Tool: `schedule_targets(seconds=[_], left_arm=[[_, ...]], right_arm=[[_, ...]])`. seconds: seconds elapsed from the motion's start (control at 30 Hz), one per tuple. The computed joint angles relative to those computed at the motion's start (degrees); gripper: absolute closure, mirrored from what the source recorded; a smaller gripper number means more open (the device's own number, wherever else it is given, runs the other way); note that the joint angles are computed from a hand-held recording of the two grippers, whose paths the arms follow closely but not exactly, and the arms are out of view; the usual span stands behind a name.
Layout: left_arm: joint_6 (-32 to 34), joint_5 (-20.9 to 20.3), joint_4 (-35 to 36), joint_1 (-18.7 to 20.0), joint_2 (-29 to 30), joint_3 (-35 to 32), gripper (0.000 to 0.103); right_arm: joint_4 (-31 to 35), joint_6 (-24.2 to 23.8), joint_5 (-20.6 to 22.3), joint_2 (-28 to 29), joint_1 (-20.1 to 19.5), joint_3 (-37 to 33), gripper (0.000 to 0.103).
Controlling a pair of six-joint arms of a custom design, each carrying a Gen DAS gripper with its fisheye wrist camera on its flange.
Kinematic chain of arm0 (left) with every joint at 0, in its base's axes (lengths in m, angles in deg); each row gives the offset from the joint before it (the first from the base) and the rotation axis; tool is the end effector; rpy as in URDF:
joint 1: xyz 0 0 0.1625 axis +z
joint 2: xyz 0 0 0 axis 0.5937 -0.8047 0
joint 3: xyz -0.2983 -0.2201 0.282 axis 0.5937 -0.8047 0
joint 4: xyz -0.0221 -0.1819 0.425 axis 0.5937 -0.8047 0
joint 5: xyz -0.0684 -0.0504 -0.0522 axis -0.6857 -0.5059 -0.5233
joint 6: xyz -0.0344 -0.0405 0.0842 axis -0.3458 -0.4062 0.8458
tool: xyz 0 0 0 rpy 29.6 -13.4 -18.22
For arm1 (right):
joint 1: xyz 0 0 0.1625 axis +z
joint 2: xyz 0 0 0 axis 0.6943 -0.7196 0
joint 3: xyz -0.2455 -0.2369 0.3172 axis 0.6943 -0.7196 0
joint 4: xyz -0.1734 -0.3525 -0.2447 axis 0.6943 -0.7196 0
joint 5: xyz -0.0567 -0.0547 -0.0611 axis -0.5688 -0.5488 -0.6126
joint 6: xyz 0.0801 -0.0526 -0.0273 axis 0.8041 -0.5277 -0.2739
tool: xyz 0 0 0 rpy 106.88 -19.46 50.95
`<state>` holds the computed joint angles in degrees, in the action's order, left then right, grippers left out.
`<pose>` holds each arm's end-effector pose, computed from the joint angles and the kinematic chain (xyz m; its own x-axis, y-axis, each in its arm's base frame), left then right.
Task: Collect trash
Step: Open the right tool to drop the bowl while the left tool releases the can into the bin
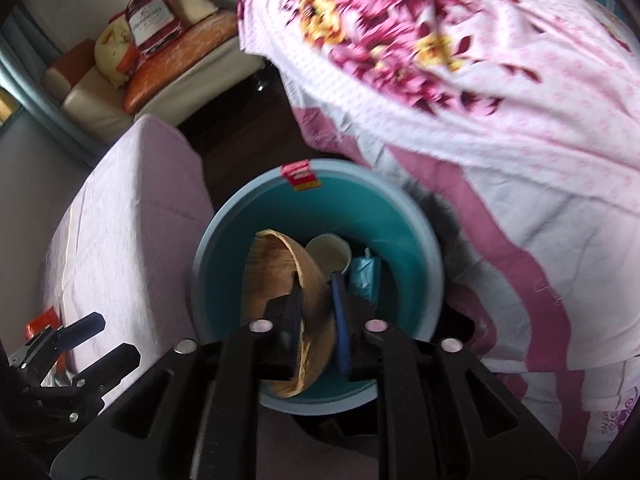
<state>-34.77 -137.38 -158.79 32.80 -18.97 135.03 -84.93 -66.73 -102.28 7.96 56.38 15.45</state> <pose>-0.0693 -0.7213 0.1899 -0.7861 0.2174 -0.5786 0.3781 0.9096 -0.1720 0.2130 -0.7223 0.0213 -0.8774 0.1238 0.4635 -0.1040 0.8941 -0.4357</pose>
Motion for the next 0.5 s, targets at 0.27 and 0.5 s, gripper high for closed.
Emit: schedule_targets(seconds=[0.27,0.5], left_arm=[[-1.21,-0.89,0.2,0.84,-2.09,1.32,0.021],[-2.67,-2.03,-0.14,1.52,-4.72,3.18,0.021]], right_arm=[[-0.03,0.53,-0.02,0.45,1.23,-0.28,0.038],[0.82,2.52,-0.75,-0.47,2.43,0.11,0.028]])
